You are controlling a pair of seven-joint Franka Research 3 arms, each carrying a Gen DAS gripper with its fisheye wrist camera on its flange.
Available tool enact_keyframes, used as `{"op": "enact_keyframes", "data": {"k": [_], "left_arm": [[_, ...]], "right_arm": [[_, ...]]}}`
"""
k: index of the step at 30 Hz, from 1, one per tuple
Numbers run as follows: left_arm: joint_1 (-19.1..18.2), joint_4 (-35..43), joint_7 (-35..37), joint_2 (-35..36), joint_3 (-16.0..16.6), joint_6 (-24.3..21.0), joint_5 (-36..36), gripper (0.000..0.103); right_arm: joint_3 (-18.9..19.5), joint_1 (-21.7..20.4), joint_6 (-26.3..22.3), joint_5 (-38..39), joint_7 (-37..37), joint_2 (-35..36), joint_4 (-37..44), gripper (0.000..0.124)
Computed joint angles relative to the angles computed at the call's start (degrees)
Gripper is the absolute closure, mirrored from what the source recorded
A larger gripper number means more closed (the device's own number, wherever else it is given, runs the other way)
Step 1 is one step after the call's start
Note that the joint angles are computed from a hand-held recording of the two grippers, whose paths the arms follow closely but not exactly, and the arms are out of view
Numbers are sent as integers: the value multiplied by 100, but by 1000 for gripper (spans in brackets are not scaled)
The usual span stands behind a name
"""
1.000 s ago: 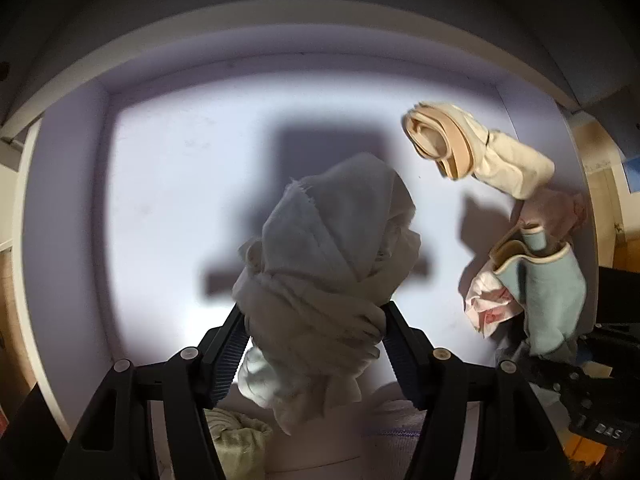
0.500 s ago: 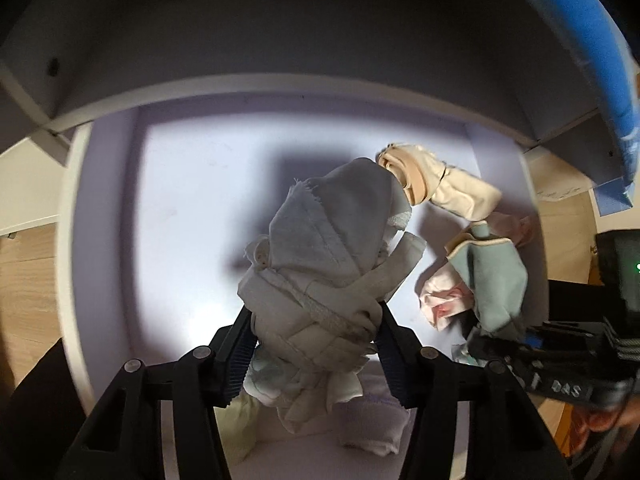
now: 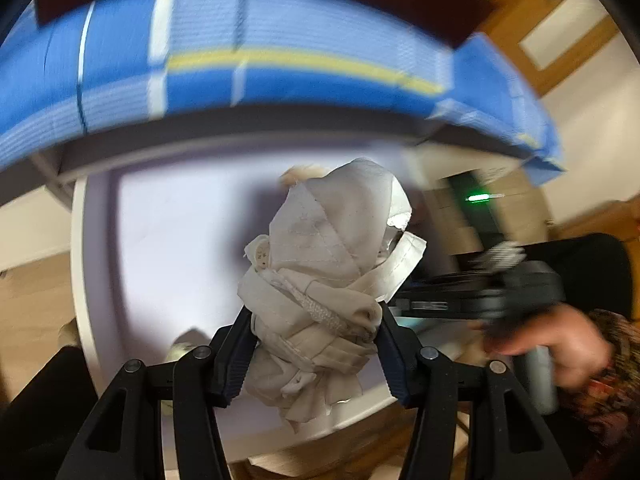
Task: Organize soft objects
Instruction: 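Lift the white cloth with the left tool and carry it over the gold box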
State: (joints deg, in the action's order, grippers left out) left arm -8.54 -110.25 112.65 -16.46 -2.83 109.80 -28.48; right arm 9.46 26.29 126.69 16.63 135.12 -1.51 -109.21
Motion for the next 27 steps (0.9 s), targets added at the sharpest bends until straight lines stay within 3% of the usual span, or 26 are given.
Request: {"op": "enact_keyframes", "data": {"k": [8, 15, 23, 27], "left_arm": [[-157, 468, 531, -254, 284, -226, -943, 47], [24, 1794, 8, 398, 346, -171, -1577, 47], [599, 3773, -1226, 1807, -24, -6, -1167, 47], [674, 5015, -2069, 2737, -310, -15, -195, 47]], "right_arm": [[-7, -20, -4, 48, -5, 3, -11, 97], [-9, 2, 128, 141, -73, 83, -53, 97], [-13, 6, 231, 362, -230, 67, -30, 97], [-19, 3, 291, 483, -285, 67, -36, 97]]}}
